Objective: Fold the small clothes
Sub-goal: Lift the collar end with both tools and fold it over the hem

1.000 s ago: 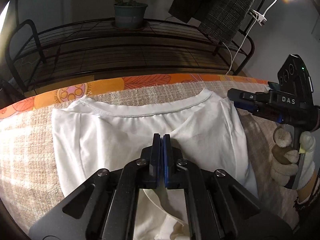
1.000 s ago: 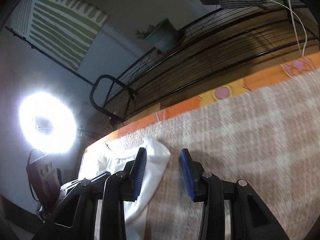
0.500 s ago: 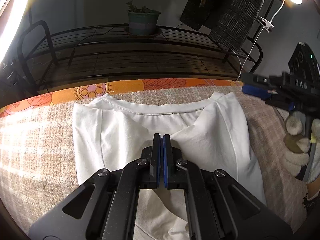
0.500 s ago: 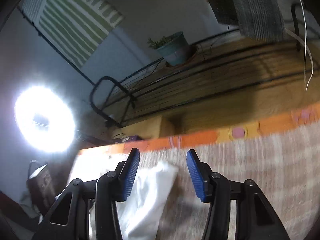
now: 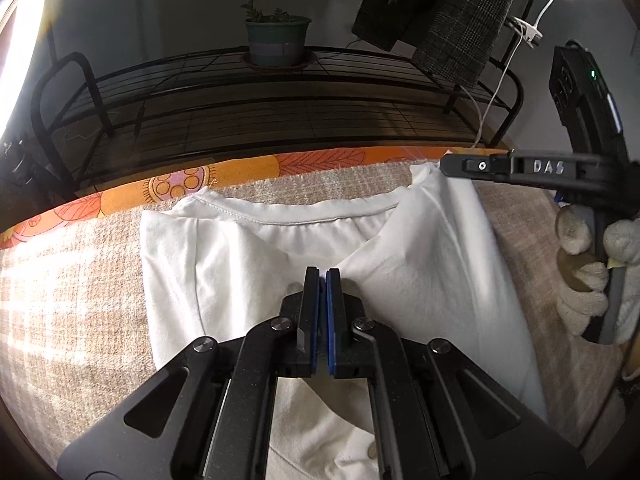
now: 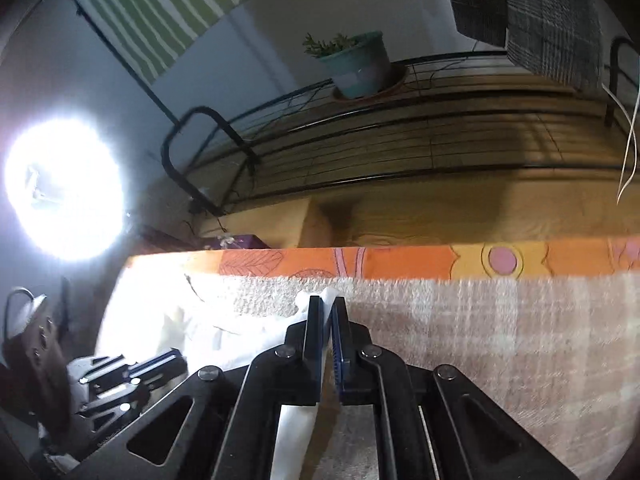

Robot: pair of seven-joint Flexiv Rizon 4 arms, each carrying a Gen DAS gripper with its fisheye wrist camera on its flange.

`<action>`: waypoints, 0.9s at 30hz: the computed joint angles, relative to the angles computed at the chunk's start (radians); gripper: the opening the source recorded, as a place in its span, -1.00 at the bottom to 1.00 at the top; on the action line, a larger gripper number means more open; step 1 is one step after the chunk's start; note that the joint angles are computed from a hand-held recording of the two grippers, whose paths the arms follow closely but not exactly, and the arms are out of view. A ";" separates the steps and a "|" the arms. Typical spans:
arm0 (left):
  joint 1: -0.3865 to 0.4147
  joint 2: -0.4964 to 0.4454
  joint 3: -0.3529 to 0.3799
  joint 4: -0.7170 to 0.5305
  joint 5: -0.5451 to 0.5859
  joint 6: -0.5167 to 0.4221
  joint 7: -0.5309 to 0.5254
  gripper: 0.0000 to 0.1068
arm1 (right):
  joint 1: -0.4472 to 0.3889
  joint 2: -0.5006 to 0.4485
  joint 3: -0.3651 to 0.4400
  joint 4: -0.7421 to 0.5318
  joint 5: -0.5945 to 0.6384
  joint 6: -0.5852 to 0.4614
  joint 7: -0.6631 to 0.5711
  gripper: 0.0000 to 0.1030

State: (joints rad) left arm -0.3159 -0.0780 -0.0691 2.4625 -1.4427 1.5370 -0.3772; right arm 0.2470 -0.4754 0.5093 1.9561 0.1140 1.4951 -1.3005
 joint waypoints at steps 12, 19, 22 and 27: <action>0.164 0.050 0.115 0.000 0.019 -0.104 0.018 -0.43 | -0.365 -0.054 0.369 0.042 0.169 0.038 -0.200 -0.25; 0.216 -0.052 0.057 -0.048 0.077 -0.155 -0.018 -0.43 | -0.331 -0.106 0.366 0.007 0.172 0.048 -0.212 -0.25; 0.171 -0.091 0.015 -0.091 -0.112 -0.077 0.114 -0.61 | -0.289 -0.104 0.331 -0.006 0.143 0.030 -0.200 -0.39; 0.134 -0.077 0.033 -0.099 -0.147 -0.073 0.116 -0.93 | -0.144 -0.042 0.191 0.002 0.096 0.002 -0.156 -0.94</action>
State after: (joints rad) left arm -0.1824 -0.1548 -0.0356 2.3638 -1.5898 1.4637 -0.2613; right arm 0.1026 -0.5178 0.7007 1.9583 0.2098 1.4969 -1.4567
